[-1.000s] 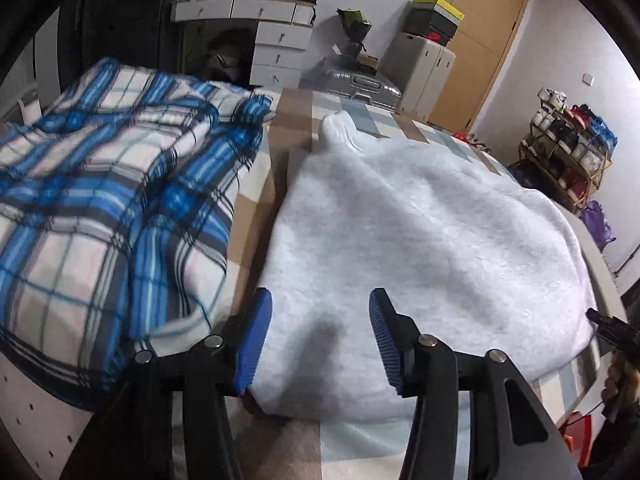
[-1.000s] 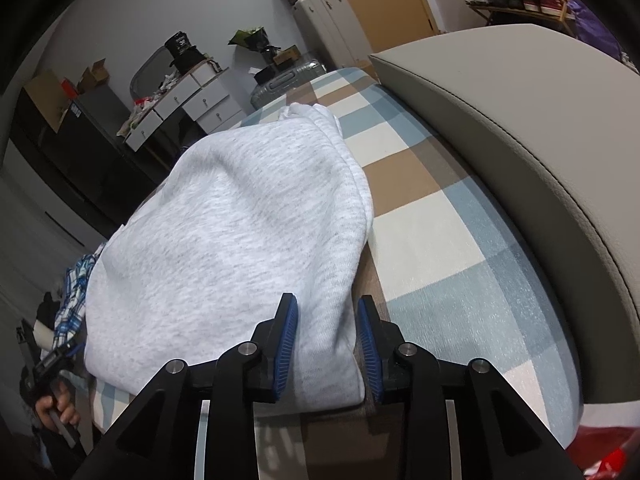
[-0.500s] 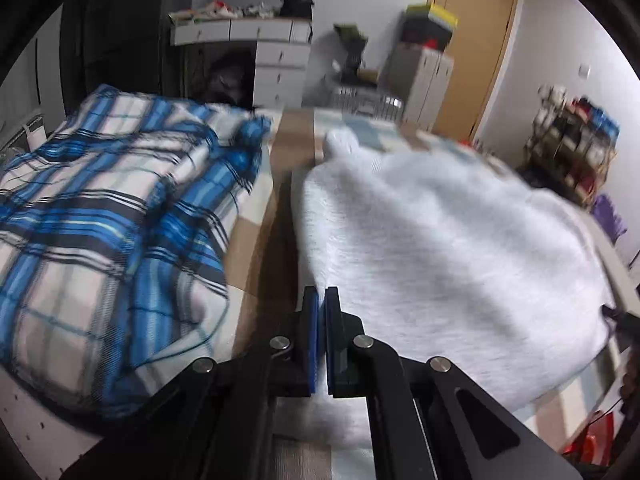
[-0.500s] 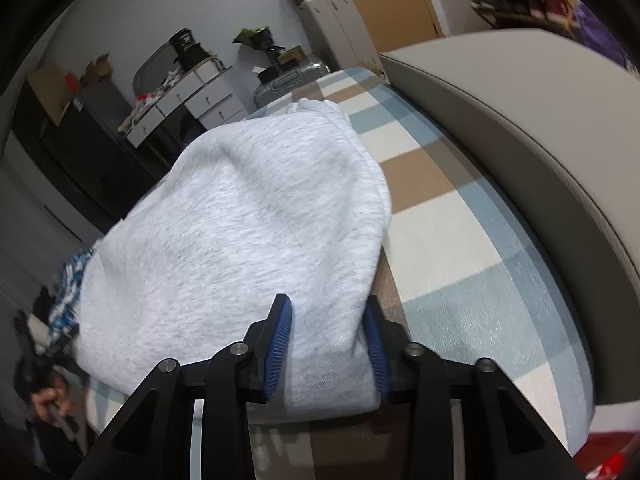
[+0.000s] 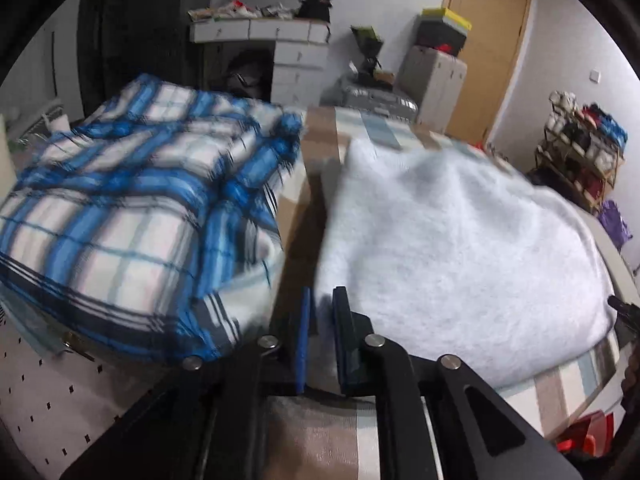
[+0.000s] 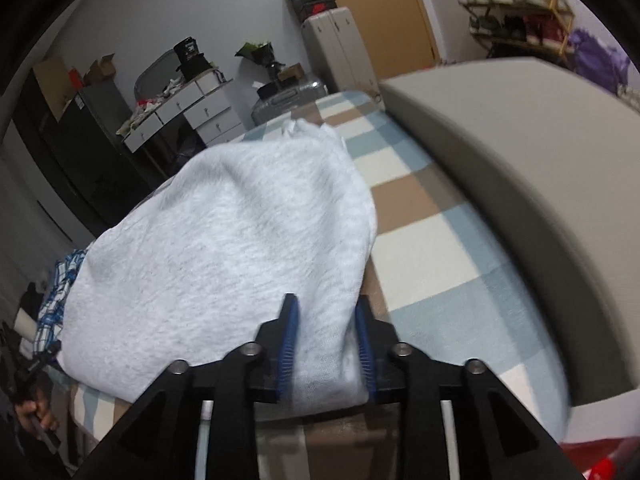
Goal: Fold large clothes
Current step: 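Open both grippers and move them over the spread grey sweatshirt collar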
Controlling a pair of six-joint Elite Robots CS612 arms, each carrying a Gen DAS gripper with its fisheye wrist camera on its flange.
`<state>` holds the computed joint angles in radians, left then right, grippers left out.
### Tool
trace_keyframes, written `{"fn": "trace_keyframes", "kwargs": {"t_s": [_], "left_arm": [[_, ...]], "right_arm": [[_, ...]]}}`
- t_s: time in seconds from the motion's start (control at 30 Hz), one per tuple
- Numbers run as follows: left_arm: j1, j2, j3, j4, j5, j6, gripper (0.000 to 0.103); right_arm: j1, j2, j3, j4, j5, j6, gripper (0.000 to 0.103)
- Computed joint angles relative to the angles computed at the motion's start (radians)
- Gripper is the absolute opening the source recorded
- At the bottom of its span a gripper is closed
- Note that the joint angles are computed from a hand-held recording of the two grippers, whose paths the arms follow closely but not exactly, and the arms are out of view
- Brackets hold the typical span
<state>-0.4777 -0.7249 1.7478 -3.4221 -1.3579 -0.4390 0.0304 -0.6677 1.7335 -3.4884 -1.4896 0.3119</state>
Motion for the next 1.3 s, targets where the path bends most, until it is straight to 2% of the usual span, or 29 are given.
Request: {"fn": "trace_keyframes", "kwargs": {"t_s": [0.07,0.1,0.13,0.2,0.27,0.33,0.47,0.5,0.57,0.6,0.63,0.7,0.73,0.8,0.87,0.93,1.03,1.1,1.13,1.17,1.2,1.3], "left_arm": [[-0.002,-0.007,0.002,-0.029,0.02,0.004,0.027],[-0.002,-0.007,-0.002,-0.041,0.029,0.01,0.043],[-0.004,-0.005,-0.007,-0.064,0.037,0.019,0.046],[-0.004,0.006,-0.03,-0.105,0.025,0.038,0.046],[-0.002,0.017,-0.073,-0.078,-0.038,0.075,0.046],[-0.006,0.038,-0.143,-0.025,-0.08,0.143,0.046],[-0.015,0.109,-0.313,0.081,-0.156,0.303,0.046],[-0.021,0.128,-0.348,0.108,-0.141,0.34,0.046],[-0.035,0.17,-0.429,0.231,-0.041,0.404,0.046],[-0.038,0.182,-0.453,0.293,-0.005,0.416,0.047],[-0.032,0.201,-0.475,0.335,-0.012,0.416,0.047],[-0.006,0.212,-0.476,0.321,-0.108,0.373,0.048],[0.011,0.211,-0.476,0.323,-0.167,0.329,0.055],[0.023,0.209,-0.478,0.338,-0.185,0.278,0.071],[0.035,0.21,-0.483,0.354,-0.225,0.248,0.071],[0.027,0.204,-0.475,0.352,-0.204,0.256,0.072],[0.014,0.2,-0.469,0.352,-0.166,0.266,0.072],[0.007,0.199,-0.467,0.352,-0.162,0.257,0.073],[0.007,0.198,-0.465,0.352,-0.165,0.252,0.073],[0.01,0.205,-0.477,0.358,-0.168,0.252,0.073],[0.01,0.204,-0.476,0.357,-0.166,0.252,0.073],[0.009,0.209,-0.485,0.36,-0.153,0.26,0.073]], "right_arm": [[0.008,-0.016,0.012,-0.016,-0.045,-0.03,0.041],[0.015,-0.022,0.01,-0.021,-0.063,-0.057,0.041],[0.021,-0.025,0.008,-0.028,-0.075,-0.077,0.041],[0.032,-0.023,-0.017,-0.019,-0.067,-0.121,0.046],[0.045,-0.008,-0.071,0.027,-0.037,-0.164,0.056],[0.062,0.011,-0.135,0.093,-0.031,-0.211,0.059],[0.085,0.074,-0.288,0.196,0.046,-0.269,0.065],[0.09,0.092,-0.327,0.228,0.051,-0.274,0.065],[0.095,0.121,-0.392,0.307,0.039,-0.27,0.067],[0.094,0.14,-0.432,0.397,0.034,-0.264,0.069],[0.089,0.155,-0.453,0.448,0.057,-0.265,0.069],[0.088,0.173,-0.46,0.425,0.058,-0.345,0.073],[0.087,0.171,-0.45,0.411,0.062,-0.372,0.073],[0.084,0.165,-0.442,0.416,0.07,-0.364,0.073],[0.084,0.166,-0.442,0.409,0.066,-0.376,0.073],[0.084,0.165,-0.443,0.416,0.069,-0.372,0.074],[0.102,0.141,-0.435,0.448,0.0,-0.343,0.074],[0.117,0.132,-0.439,0.423,0.016,-0.337,0.074],[0.124,0.132,-0.445,0.412,0.024,-0.345,0.079],[0.138,0.136,-0.461,0.41,0.029,-0.382,0.087],[0.147,0.142,-0.478,0.422,0.03,-0.415,0.089],[0.186,0.187,-0.577,0.516,-0.015,-0.539,0.089]]}}
